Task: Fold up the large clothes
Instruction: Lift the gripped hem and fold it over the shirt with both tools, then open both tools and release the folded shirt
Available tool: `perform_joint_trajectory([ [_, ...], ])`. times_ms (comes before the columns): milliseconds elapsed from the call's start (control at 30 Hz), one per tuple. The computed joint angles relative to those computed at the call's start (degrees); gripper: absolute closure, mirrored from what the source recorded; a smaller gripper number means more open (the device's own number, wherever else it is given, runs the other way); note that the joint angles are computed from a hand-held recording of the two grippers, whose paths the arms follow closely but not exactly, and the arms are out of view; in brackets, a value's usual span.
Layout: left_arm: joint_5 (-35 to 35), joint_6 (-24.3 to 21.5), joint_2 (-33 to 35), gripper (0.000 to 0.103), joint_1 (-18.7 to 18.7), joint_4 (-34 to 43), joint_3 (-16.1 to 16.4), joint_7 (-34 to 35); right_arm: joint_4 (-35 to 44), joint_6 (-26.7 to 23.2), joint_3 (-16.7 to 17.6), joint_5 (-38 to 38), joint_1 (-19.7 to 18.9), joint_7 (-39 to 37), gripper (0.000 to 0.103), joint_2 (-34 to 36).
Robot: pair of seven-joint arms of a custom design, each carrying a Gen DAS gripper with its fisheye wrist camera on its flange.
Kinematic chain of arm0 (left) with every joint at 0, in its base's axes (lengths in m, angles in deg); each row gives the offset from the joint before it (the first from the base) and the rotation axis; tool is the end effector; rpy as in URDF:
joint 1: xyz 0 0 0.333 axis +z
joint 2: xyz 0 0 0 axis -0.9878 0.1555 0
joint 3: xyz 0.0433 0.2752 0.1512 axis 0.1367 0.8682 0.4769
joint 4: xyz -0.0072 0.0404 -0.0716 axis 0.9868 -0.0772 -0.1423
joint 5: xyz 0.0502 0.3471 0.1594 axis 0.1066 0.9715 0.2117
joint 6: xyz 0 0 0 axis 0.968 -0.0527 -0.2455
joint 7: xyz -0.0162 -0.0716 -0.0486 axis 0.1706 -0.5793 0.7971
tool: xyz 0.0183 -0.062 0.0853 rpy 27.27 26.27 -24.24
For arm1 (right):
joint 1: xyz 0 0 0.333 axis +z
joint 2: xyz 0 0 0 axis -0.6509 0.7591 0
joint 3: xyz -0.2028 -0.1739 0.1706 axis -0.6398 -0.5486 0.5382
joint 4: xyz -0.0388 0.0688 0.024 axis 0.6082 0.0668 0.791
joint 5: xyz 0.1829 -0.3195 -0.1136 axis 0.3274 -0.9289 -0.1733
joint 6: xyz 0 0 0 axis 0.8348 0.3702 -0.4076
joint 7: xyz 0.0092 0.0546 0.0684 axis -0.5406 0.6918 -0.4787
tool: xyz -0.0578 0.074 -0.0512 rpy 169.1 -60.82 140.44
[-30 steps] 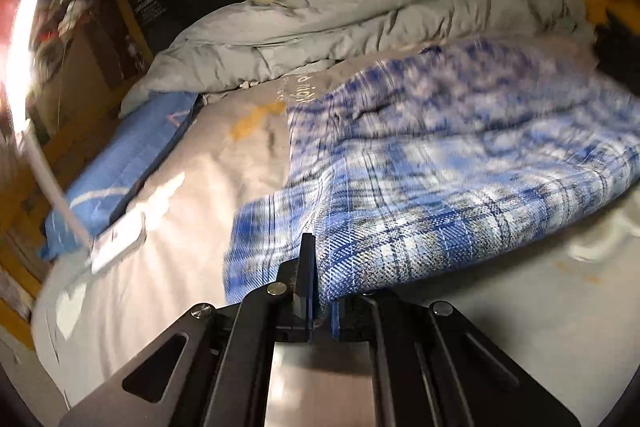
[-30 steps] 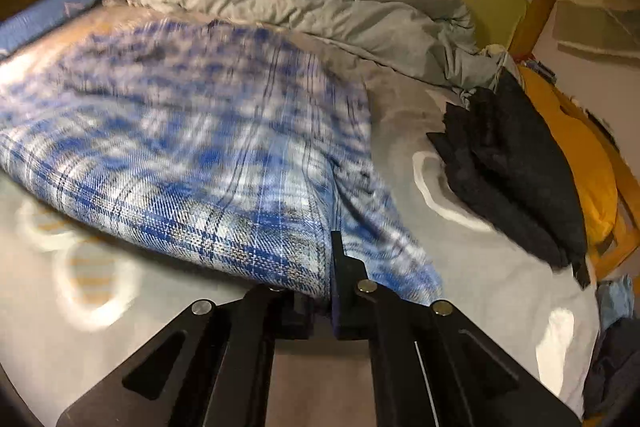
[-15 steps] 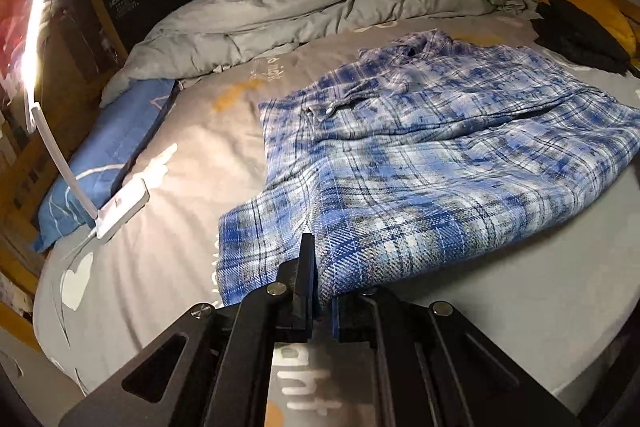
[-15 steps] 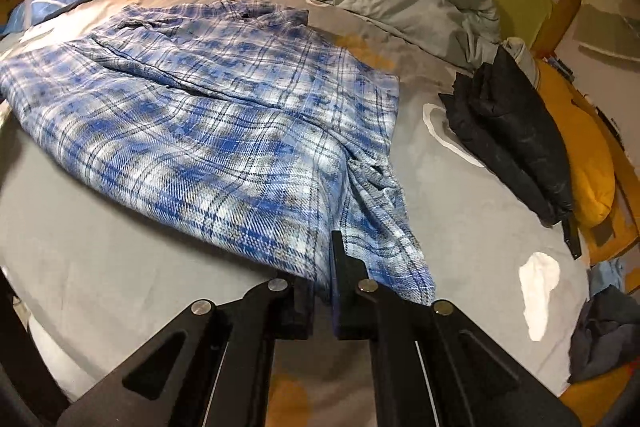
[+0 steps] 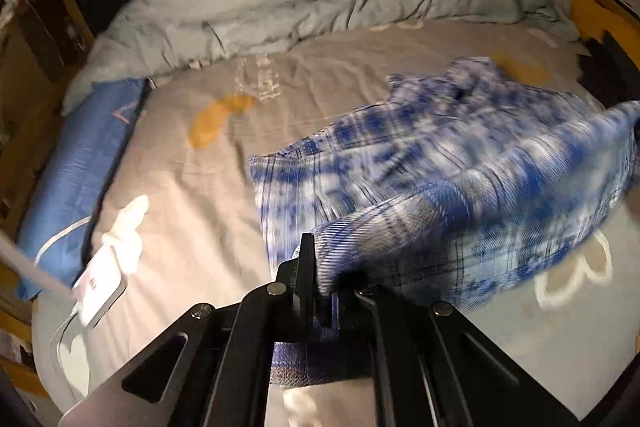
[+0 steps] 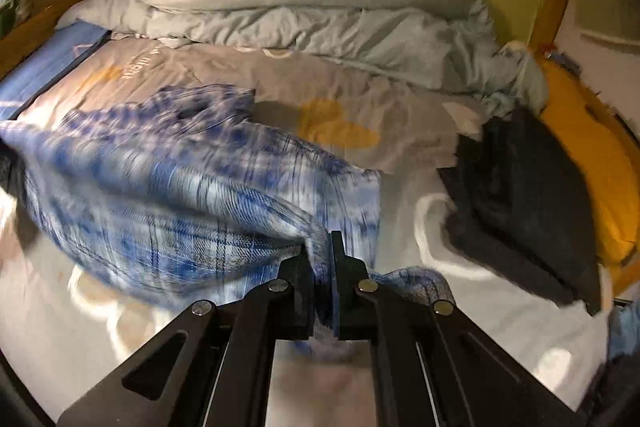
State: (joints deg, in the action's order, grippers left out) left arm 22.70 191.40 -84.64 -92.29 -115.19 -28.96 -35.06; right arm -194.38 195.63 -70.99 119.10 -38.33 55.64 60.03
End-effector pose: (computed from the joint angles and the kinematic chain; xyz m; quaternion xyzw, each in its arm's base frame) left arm 0.3914 -0.2282 0.5309 -0.7524 0.5834 -0.1023 0.2882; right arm 0.5957 -0.0082 0.4906 -0.8342 0.4108 -0.2207 0.2943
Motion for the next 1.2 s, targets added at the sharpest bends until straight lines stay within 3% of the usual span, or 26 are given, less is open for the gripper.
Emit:
perform_joint_trajectory([
  [100,-2.15,5.36,4.24,0.096,1.93,0.78,3.72,1.21,8.74,-5.09,0.61,-2.05,-0.35,5.18,0.099,7.43],
  [233,-0.72,9.87,9.14,0.096,4.48,2.20,4.99,0.33,18.27,-9.65,2.70,-3.04,-2.24,10.85,0.099,15.66],
  [600,2.18,15.98,17.68,0.096,6.70,5.77,8.55,-0.58,30.31,-6.54,6.41,-12.30,-2.10,19.78,0.099,27.12],
  [800,10.21,19.60,19.17,0.096,7.30,5.59,8.94,-5.63,31.44,-1.64,8.06,-13.99,-2.13,22.30,0.098,29.27],
  [900,14.55,19.79,19.08,0.089,6.96,4.43,8.69,-7.84,29.13,2.89,7.68,-16.72,-1.24,23.14,0.087,29.06],
  [933,17.05,19.16,18.46,0.083,6.74,3.82,8.27,-9.69,27.60,4.50,7.16,-18.12,-0.79,23.55,0.074,28.34],
  [967,20.50,17.40,17.55,0.066,6.40,3.30,7.48,-12.13,25.95,5.92,7.07,-18.97,-0.83,23.70,0.065,27.36],
  [1000,23.59,15.35,16.75,0.051,6.03,2.97,6.67,-14.08,24.32,6.87,8.26,-18.46,-2.00,22.63,0.043,26.20],
  [1033,28.20,12.67,15.62,0.017,5.50,2.48,5.38,-16.93,22.47,7.14,11.44,-15.36,-5.01,19.12,0.024,24.59],
  [1067,32.31,11.25,14.41,0.001,5.03,1.70,4.42,-19.76,21.18,7.13,13.94,-11.82,-7.44,16.07,0.015,23.23],
  [1133,39.51,10.50,11.11,0.001,3.90,-0.35,2.70,-25.08,19.10,6.96,15.97,-5.24,-9.93,12.59,0.007,20.33],
  [1200,39.58,10.55,9.50,0.001,2.82,-0.50,2.11,-25.63,17.67,6.59,17.23,1.47,-11.59,9.38,0.003,17.71],
])
